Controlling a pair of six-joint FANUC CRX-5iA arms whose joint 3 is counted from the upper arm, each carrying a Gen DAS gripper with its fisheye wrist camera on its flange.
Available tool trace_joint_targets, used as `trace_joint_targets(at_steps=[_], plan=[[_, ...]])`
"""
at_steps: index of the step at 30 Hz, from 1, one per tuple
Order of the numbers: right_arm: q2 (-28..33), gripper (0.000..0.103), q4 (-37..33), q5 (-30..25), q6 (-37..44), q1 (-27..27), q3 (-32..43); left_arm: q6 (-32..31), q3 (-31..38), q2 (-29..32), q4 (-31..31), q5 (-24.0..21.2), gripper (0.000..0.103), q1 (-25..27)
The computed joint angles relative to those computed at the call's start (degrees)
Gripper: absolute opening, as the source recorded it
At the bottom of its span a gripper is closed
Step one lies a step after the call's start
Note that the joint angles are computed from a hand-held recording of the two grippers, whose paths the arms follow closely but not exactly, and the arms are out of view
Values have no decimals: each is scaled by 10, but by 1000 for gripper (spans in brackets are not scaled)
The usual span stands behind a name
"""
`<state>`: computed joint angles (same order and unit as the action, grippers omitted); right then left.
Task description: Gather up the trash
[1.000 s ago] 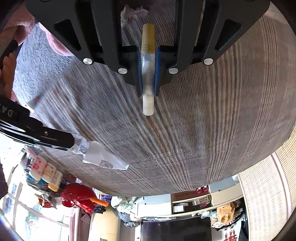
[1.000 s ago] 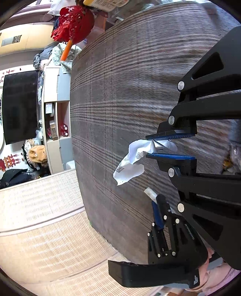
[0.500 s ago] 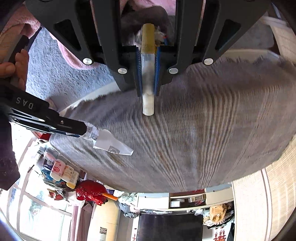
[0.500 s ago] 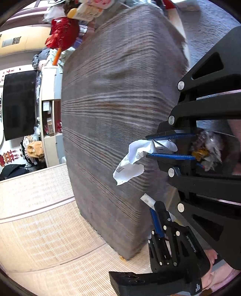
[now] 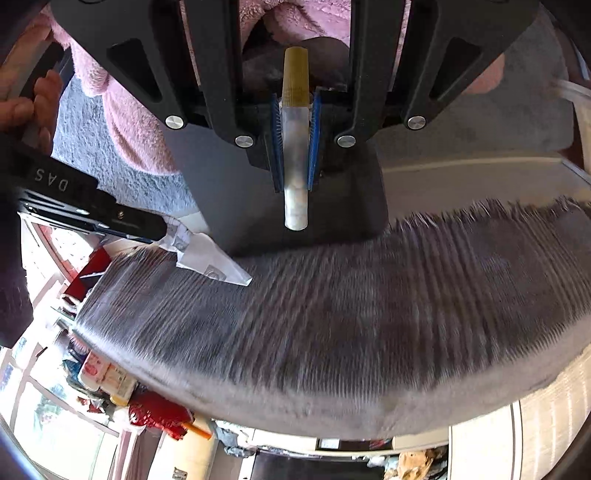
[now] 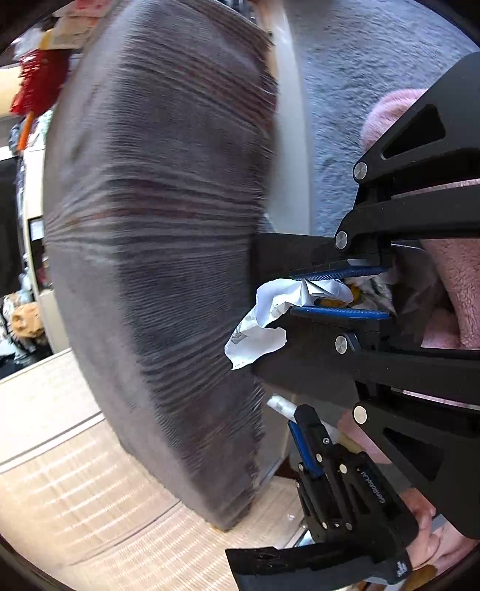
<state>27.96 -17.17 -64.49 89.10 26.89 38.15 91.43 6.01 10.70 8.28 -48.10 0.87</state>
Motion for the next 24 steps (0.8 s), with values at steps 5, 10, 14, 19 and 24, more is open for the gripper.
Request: trace_joint_targets(at_steps=[5,10,14,19,24], plan=[[28,15,5,-17,-17,8,10,16,-6,27,7,-6,11,3],[51,18,14,-26,-26,15,30,23,-3,47,11,-13,12,8],[61,18,32,-22,-43,20,38,32,6,51,-4,-10,25,7],[55,68,39,4,-53,15,27,36,6,39,-20,7,58,11],[26,86,67,62,-77,14,-3,86,15,16,-85,28,87,2]])
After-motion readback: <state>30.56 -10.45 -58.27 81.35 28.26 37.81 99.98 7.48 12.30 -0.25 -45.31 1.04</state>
